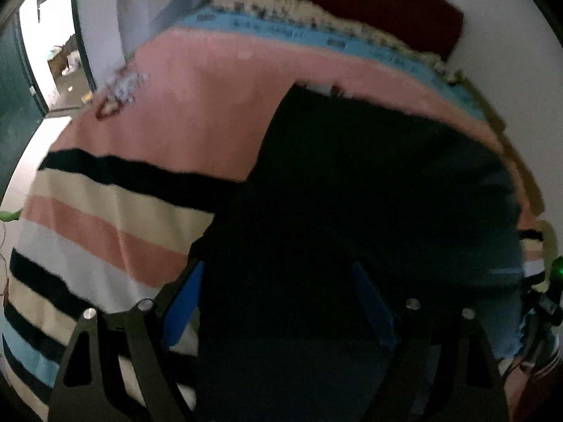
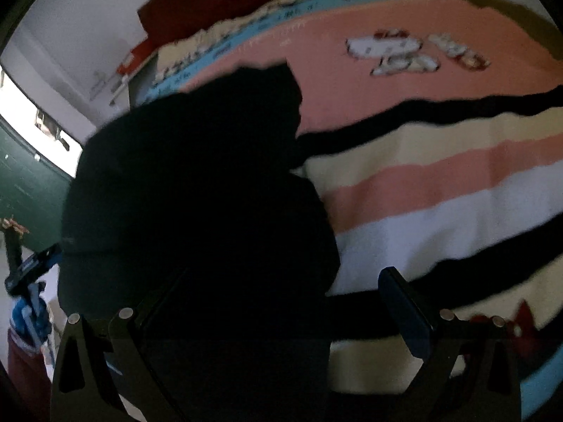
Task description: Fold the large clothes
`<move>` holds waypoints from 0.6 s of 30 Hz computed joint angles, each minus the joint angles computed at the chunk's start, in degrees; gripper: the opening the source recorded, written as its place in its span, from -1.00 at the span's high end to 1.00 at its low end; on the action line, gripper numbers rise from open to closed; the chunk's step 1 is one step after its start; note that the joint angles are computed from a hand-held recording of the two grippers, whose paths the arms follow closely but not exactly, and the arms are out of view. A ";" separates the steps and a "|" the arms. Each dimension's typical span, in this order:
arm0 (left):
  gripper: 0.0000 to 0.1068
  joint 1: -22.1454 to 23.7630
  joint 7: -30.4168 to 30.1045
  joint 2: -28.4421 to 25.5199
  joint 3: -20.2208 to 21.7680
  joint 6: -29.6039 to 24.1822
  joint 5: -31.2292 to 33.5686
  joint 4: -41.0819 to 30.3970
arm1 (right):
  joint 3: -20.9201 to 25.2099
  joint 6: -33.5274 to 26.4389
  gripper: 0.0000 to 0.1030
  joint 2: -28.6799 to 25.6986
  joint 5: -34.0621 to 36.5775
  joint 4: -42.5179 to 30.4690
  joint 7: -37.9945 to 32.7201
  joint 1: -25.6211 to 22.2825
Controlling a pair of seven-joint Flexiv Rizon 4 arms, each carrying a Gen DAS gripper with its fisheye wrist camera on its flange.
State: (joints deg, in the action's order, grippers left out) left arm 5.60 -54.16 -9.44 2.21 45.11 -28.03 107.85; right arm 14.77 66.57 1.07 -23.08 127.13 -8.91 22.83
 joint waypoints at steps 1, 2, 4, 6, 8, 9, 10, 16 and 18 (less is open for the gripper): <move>-0.59 0.21 0.49 -0.84 -0.12 -0.54 -0.14 -0.35 | -0.22 2.03 -0.99 -0.99 1.76 0.14 -1.68 -0.07; -0.66 0.92 2.06 -2.18 -0.59 -1.98 -2.29 -0.80 | -0.36 4.38 -0.99 -1.98 3.24 0.35 -2.67 -0.10; -0.87 2.04 2.59 -4.25 -1.07 -4.20 -5.73 -1.26 | -0.05 9.90 -0.99 -4.43 10.04 0.31 -7.65 -0.22; -0.93 3.32 3.37 -6.05 -1.57 -7.44 -8.67 -1.90 | 2.38 13.00 -0.99 -7.14 21.73 -1.69 -17.25 -1.12; -0.93 4.71 5.27 -7.30 -2.23 -10.52 -12.67 -1.81 | 5.01 13.66 -0.99 -9.18 31.06 -4.24 -25.80 -2.55; -0.93 5.35 6.44 -7.80 -2.50 -11.96 -14.60 -1.65 | 5.69 13.79 -0.99 -9.92 33.62 -5.17 -28.71 -2.91; -0.93 5.56 7.16 -7.99 -2.55 -12.57 -15.61 -1.47 | 6.60 13.92 -0.99 -10.79 36.36 -6.30 -31.95 -3.45; -0.93 5.26 13.01 -6.51 -3.04 -14.51 -23.21 2.83 | 9.04 18.04 -0.99 -14.51 45.17 -9.92 -40.57 -3.57; -0.91 3.68 15.06 -4.41 -3.00 -11.28 -26.18 5.99 | 8.07 21.82 -0.99 -15.61 44.16 -9.49 -39.10 -1.65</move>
State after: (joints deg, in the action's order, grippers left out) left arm 9.28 -39.09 -13.85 -0.79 33.83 -54.21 113.84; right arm 22.84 88.39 -14.54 21.07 117.64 -48.01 21.19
